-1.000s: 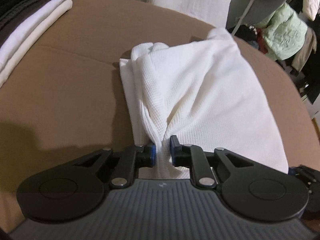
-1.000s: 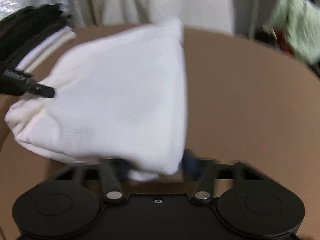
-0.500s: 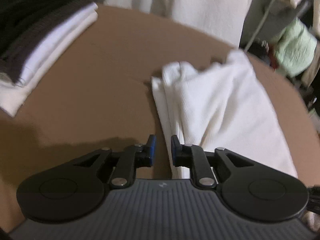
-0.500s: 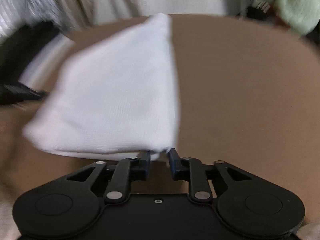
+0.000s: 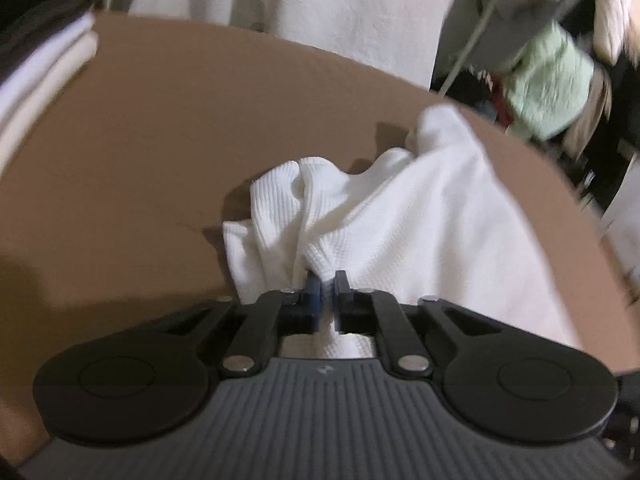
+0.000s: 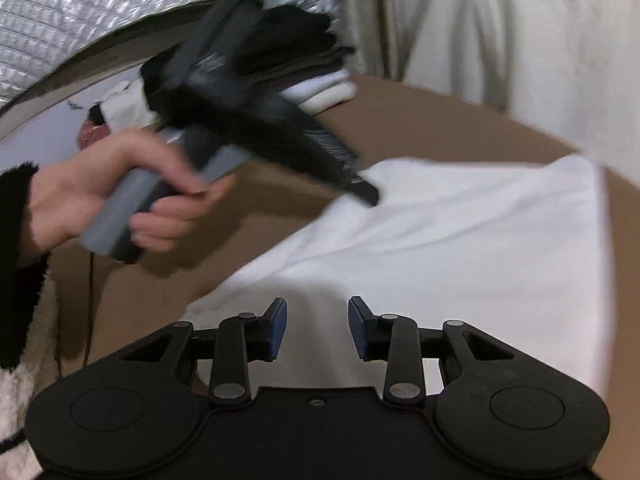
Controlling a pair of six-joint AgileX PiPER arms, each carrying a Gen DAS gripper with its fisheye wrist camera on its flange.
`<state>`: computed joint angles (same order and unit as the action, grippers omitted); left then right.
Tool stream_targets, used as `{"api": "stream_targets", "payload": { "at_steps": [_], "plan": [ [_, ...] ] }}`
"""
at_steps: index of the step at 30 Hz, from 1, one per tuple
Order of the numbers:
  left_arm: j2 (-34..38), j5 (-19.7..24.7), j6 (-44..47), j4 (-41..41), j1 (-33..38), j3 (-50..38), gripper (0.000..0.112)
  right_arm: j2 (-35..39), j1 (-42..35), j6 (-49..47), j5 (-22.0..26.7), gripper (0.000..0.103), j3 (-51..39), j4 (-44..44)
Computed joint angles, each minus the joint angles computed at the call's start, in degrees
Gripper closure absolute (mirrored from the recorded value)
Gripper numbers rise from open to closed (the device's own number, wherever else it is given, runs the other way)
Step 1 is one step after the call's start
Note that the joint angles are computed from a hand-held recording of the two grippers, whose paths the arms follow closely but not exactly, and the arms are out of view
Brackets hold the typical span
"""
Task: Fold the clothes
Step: 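Open the right gripper off the bundle while the left gripper pinches its folded end, then grasp the bundle end with the right gripper while the left gripper grasps beside it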
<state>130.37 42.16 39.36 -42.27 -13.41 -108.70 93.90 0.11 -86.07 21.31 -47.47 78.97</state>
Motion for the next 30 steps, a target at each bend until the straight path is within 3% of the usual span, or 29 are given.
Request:
{"api": "stream_targets", "payload": {
  "at_steps": [3, 5, 8, 9, 10, 13, 15, 17, 20, 22, 23, 25, 26, 27, 28, 30],
  "plan": [
    [-0.5, -2.9, -4.5, 3.9, -0.3, 0.4, 0.106, 6.1, 0.9, -7.0, 6.5, 0.067, 0.0, 9.3],
    [-0.3, -3.6, -7.9, 5.2, -0.1, 0.2, 0.105, 5.9, 1.0, -6.8, 8.9, 0.066, -0.6, 5.2],
    [-1.0, -8.1, -9.8, 9.9, -1.4, 2.9, 0.077, 6.5, -3.0, 2.1, 17.4, 0.057, -4.6, -4.4],
    [-1.1, -7.9, -9.6, 9.6, -1.0, 3.0, 0.065, 7.0, -5.2, 4.3, 21.4, 0.058, -6.2, -6.3],
    [-1.1, -6.6, -8.6, 7.6, -0.2, 2.7, 0.061, 7.4, -7.3, 5.9, 25.1, 0.058, -7.6, -7.7],
    [-0.7, -2.0, -6.7, 1.5, 2.8, 1.0, 0.057, 4.4, -15.4, 2.7, 30.0, 0.053, -7.6, -5.7],
    [0.9, 3.1, -6.4, -4.0, 5.6, -1.4, 0.05, 2.8, -21.5, -1.1, 30.7, 0.031, -7.9, -3.1],
    [3.3, 8.5, -6.6, -6.7, 7.4, -4.9, 0.046, 2.4, -26.4, -3.1, 27.9, 0.023, -9.3, -1.1],
    [8.9, 15.5, -10.6, -6.8, 8.1, -11.9, 0.036, 5.3, -32.4, 1.1, 22.7, 0.022, -11.9, -0.8],
    [13.3, 20.0, -14.6, -6.3, 8.2, -17.6, 0.03, 9.5, -35.8, 9.6, 23.3, 0.022, -15.2, -3.2],
    [13.9, 19.7, -14.9, -6.2, 7.9, -17.9, 0.03, 12.1, -36.8, 15.2, 23.6, 0.022, -17.2, -5.5],
    [11.8, 14.9, -13.1, -5.9, 6.2, -13.8, 0.027, 16.6, -37.4, 24.1, 24.6, 0.022, -21.0, -9.8],
    [10.7, 12.4, -11.6, -5.6, 5.2, -11.7, 0.027, 19.4, -38.2, 25.9, 27.2, 0.022, -22.7, -9.8],
    [9.8, 10.4, -9.3, -5.5, 4.5, -9.9, 0.034, 21.7, -39.5, 26.0, 30.9, 0.021, -23.6, -8.4],
    [8.9, 8.6, -6.3, -5.7, 3.7, -8.2, 0.064, 24.0, -40.4, 25.7, 33.8, 0.02, -24.5, -6.5],
    [7.9, 7.3, -4.1, -7.7, 3.3, -6.4, 0.094, 26.9, -39.0, 21.2, 34.5, 0.019, -23.7, 0.8]
  ]
}}
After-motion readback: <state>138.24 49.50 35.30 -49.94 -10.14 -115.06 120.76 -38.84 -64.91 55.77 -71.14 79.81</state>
